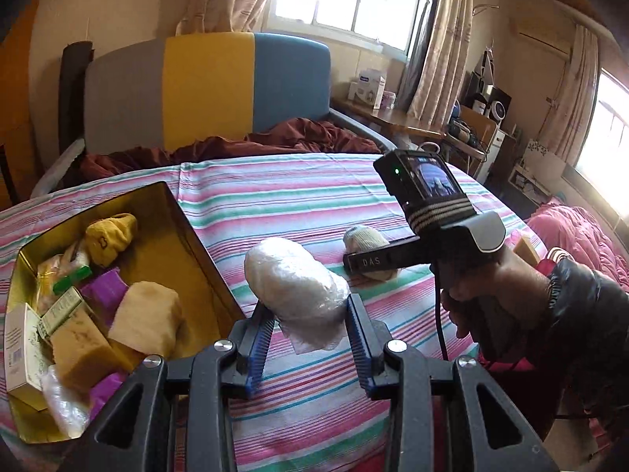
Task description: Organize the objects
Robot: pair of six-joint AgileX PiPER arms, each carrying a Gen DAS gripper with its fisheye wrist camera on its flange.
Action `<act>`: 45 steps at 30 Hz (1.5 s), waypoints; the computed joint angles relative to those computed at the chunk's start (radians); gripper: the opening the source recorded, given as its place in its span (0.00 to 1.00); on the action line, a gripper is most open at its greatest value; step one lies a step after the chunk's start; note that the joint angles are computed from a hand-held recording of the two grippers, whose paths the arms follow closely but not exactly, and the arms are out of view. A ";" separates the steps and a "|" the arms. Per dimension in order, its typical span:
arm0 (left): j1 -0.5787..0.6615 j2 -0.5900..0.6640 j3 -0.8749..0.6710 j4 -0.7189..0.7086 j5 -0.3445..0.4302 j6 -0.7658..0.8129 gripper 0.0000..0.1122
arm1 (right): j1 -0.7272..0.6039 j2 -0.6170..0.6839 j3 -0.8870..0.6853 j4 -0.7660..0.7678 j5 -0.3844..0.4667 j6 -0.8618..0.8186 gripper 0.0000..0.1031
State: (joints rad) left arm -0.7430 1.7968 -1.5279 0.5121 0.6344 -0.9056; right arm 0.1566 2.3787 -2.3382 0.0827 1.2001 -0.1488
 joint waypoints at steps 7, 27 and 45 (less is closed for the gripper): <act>0.022 -0.057 0.056 0.008 -0.019 -0.039 0.33 | 0.007 0.003 0.005 -0.014 -0.011 -0.003 0.53; 0.427 -0.139 0.191 -0.203 -0.089 0.014 0.33 | 0.024 -0.009 0.031 -0.055 -0.034 -0.003 0.53; 0.433 -0.030 0.104 -0.126 0.018 -0.055 0.63 | 0.032 -0.091 0.141 -0.006 -0.127 -0.040 0.53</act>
